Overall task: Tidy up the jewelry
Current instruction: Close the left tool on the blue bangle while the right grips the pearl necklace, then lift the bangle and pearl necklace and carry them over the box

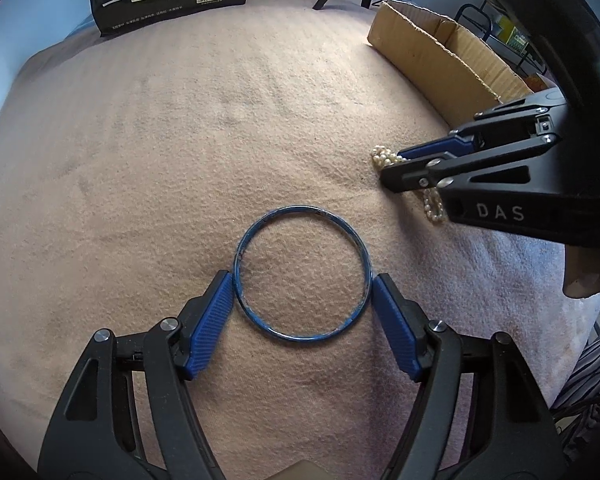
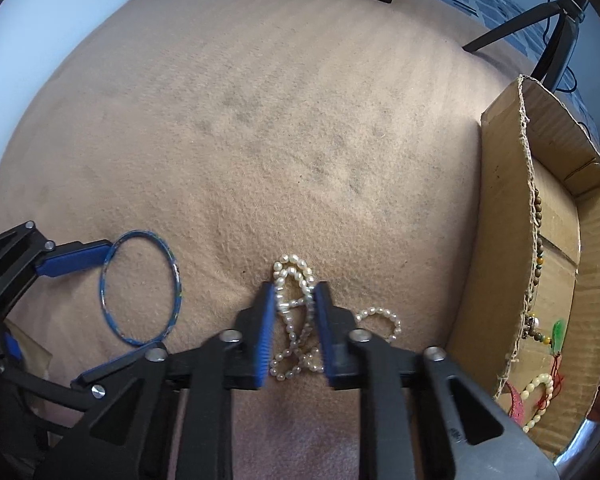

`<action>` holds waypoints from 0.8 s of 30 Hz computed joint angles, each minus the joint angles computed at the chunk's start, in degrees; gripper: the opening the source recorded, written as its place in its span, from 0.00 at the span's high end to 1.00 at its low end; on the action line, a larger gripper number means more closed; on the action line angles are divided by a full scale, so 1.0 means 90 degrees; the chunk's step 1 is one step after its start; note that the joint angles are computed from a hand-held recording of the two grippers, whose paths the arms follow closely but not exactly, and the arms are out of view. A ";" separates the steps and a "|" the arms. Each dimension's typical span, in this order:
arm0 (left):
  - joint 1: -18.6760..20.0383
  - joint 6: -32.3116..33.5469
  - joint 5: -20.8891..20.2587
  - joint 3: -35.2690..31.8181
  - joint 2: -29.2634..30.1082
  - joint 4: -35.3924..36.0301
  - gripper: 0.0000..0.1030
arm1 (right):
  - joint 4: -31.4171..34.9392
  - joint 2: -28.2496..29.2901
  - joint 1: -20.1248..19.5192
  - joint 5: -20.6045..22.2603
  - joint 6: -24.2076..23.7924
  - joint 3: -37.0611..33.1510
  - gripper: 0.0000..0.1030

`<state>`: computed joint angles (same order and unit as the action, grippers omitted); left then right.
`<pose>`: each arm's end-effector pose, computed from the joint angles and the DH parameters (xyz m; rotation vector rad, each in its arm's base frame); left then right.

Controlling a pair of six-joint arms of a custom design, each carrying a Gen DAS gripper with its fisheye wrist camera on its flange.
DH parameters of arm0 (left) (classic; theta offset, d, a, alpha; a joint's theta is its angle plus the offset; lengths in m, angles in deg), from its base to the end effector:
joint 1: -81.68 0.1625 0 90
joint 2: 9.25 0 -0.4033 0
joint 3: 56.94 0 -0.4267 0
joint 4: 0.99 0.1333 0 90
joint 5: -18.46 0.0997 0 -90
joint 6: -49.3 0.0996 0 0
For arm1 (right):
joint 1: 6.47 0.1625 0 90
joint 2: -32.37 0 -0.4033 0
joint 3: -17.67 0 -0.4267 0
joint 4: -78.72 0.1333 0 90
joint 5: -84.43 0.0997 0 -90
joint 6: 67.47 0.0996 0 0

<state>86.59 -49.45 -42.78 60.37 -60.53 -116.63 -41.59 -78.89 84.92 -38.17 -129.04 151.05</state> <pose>-0.4278 -0.2186 -0.0438 -0.0602 2.3918 -0.6397 0.0883 -0.3577 0.3088 1.2969 -2.2210 -0.2177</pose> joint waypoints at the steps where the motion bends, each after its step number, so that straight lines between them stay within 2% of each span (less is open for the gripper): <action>1: -0.0012 -0.0020 0.0000 -0.0001 -0.0004 0.0016 0.30 | 0.0006 -0.0006 -0.0012 0.0032 0.0001 -0.0009 0.89; 7: -0.0065 -0.0122 0.0048 -0.0006 -0.0056 0.0082 0.30 | -0.0006 -0.0109 -0.0160 0.0279 -0.0099 -0.0117 0.95; 17: -0.0182 -0.0393 0.0331 -0.0116 -0.0176 0.0389 0.30 | 0.0473 -0.0376 -0.0258 0.0976 0.0059 -0.0544 0.95; 24: -0.0230 -0.0359 0.0629 -0.0337 -0.0156 0.0610 0.30 | 0.0793 -0.0511 -0.0123 0.1429 0.0243 -0.0818 0.95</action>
